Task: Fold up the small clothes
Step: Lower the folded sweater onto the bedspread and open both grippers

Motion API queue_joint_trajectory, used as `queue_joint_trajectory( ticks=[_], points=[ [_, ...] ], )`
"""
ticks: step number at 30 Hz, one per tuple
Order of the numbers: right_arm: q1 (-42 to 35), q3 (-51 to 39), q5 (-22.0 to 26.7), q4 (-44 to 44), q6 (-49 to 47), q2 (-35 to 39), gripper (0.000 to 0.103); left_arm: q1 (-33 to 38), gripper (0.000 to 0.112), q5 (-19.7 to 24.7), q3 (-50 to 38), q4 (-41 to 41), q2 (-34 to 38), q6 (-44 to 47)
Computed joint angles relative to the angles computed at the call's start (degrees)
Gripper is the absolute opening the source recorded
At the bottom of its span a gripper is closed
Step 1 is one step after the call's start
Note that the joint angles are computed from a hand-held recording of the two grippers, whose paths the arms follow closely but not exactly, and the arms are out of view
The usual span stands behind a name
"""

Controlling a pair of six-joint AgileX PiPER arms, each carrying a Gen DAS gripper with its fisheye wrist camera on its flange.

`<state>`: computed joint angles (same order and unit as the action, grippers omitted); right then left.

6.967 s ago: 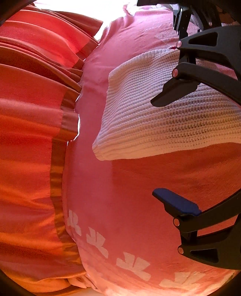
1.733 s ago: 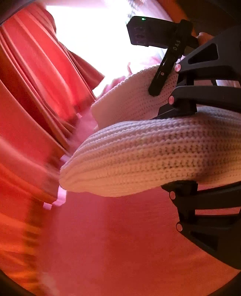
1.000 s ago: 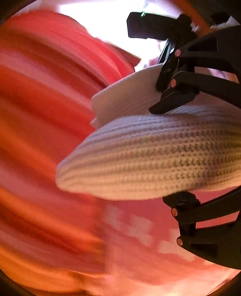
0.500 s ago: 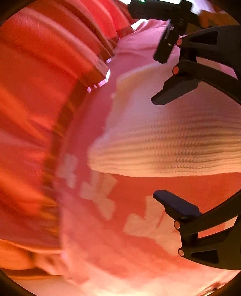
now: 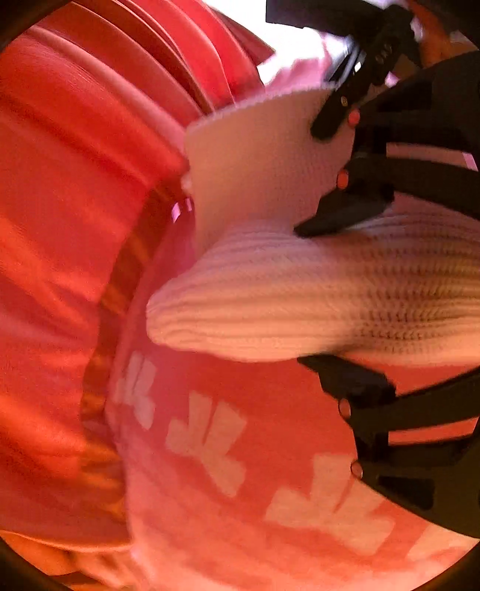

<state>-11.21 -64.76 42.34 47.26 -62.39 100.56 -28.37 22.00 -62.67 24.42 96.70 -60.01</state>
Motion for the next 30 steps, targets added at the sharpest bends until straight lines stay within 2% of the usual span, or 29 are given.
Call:
queue_joint_trajectory(
  ticks=[1,2,3,4,5,6,7,9,11,12,14,17,20,21,23,26,28,30],
  points=[
    [1.33,-1.05,-2.46,-5.04,4.7,1.87,0.043,-1.74,0.064,5.73,-2.87,5.73,2.2,-4.29],
    [1.81,-0.53,-5.87,-7.78,7.58,2.87,0.043,-3.84,0.07,9.81,-4.66,11.46,4.12,-8.88],
    [1.63,0.15,-6.99,-8.24,8.47,1.59,0.043,-5.65,0.07,11.61,-4.98,15.01,4.08,-12.55],
    [1.09,1.25,-7.19,-6.94,7.08,-0.01,0.043,-6.66,0.069,12.26,-4.92,16.26,3.4,-13.94],
    [0.4,3.7,-7.94,-3.74,3.39,-3.91,0.043,-8.78,0.073,14.83,-5.01,19.81,2.18,-17.21],
    [-0.77,6.68,-8.19,1.26,-2.34,-8.12,0.043,-10.57,0.081,16.76,-4.54,24.09,1.24,-20.72],
    [-2.23,9.11,-7.05,6.0,-8.07,-11.56,0.041,-13.63,0.085,20.52,-3.81,29.48,0.04,-24.99],
    [-5.1,12.73,-2.13,10.09,-14.45,-16.86,0.024,-17.24,0.086,25.78,-3.48,34.37,-0.29,-27.94],
    [-4.59,13.35,-1.12,5.03,-11.67,-15.25,0.018,-19.8,0.086,29.05,-3.57,35.98,0.18,-27.96],
    [-2.61,12.83,-2.46,-0.12,-6.85,-12.79,0.014,-20.62,0.086,29.88,-3.55,35.65,0.48,-27.95],
    [0.46,12.76,-5.03,-7.22,-0.68,-7.27,0.014,-20.24,0.086,28.92,-4.25,31.9,0.76,-25.79],
    [1.17,16.53,-8.81,-6.05,-4.06,-12.47,0.014,-20.91,0.086,28.0,-3.36,28.7,-0.22,-26.67],
    [-4.84,18.02,-2.31,0.25,-9.78,-16.67,0.014,-23.11,0.086,30.41,-2.96,29.64,-0.52,-30.19],
    [-6.58,18.75,-1.41,1.99,-11.62,-18.0,0.017,-23.75,0.086,31.0,-2.72,30.02,-0.71,-31.1],
    [-8.68,21.18,-3.77,5.18,-15.16,-21.05,0.019,-25.57,0.089,33.36,-2.38,31.33,-0.81,-32.75],
    [-11.8,22.33,-4.82,8.37,-17.42,-21.89,0.044,-28.56,0.09,38.0,-2.21,33.94,0.02,-34.58],
    [-14.08,22.27,-4.06,9.01,-17.03,-21.83,0.048,-30.34,0.091,40.82,-1.99,35.14,0.62,-36.29],
    [-15.48,21.99,-3.56,9.3,-16.68,-20.94,0.053,-31.34,0.091,41.49,-1.6,34.62,0.8,-37.08]
  ],
)
